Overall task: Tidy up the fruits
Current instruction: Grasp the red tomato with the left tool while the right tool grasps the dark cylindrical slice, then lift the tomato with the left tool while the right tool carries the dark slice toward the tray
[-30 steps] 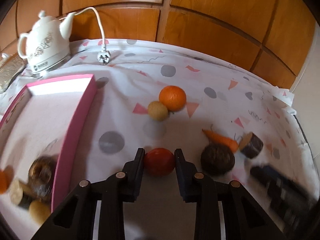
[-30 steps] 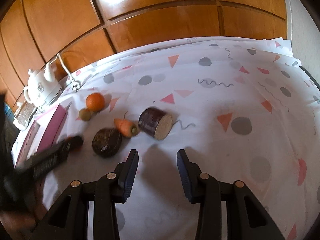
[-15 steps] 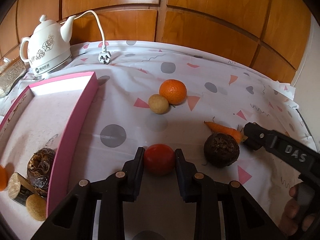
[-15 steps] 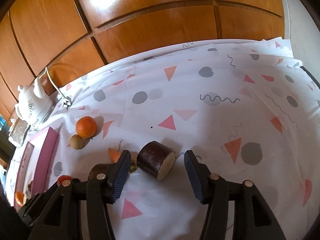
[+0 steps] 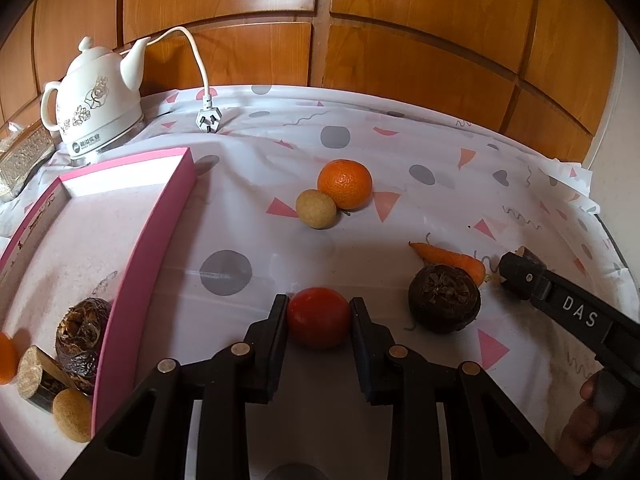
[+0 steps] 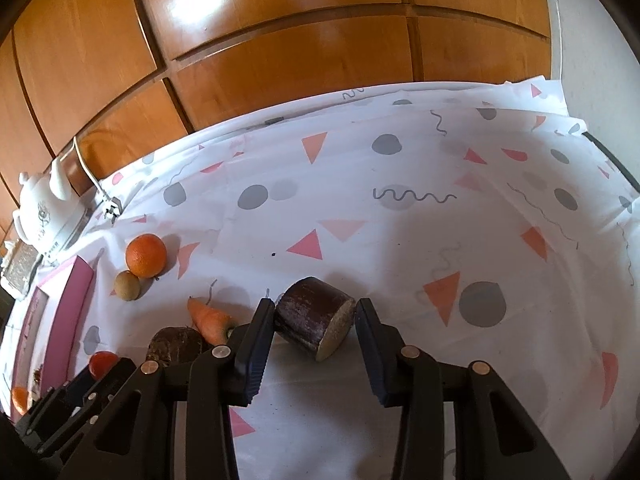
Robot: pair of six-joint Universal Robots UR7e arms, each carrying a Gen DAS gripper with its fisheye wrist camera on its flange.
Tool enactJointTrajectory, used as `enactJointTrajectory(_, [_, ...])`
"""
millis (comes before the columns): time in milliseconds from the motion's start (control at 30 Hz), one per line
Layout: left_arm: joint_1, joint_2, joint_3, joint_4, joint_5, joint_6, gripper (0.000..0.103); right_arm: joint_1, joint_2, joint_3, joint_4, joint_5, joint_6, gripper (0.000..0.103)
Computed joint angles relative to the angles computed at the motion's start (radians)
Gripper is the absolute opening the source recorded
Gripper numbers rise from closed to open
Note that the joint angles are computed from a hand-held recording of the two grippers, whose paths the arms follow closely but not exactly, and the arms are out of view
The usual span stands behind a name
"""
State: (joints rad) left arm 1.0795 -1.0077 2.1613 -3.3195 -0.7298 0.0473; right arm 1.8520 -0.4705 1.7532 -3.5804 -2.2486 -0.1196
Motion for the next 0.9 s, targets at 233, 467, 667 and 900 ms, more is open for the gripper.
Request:
enactJointTrajectory(233, [0.0, -0.001, 0.001, -0.003, -0.003, 0.001, 0.03, -0.005, -0.003, 0.008, -0.008, 0.013, 0.0, 0.042])
enactJointTrajectory(467, [-0.001, -0.003, 0.002, -0.001, -0.004, 0.0, 0.03, -0.005, -0.003, 0.004, 0.009, 0.011, 0.003, 0.042])
enactJointTrajectory(667, [-0.006, -0.007, 0.002, 0.013, 0.003, -0.006, 0.03, -0.004, 0.0, -0.001, 0.022, 0.003, 0.003, 0.042])
enactJointTrajectory(900, [-0.014, -0.018, 0.014, 0.024, 0.011, -0.012, 0.029, -0.005, -0.001, -0.001, 0.023, 0.002, -0.003, 0.042])
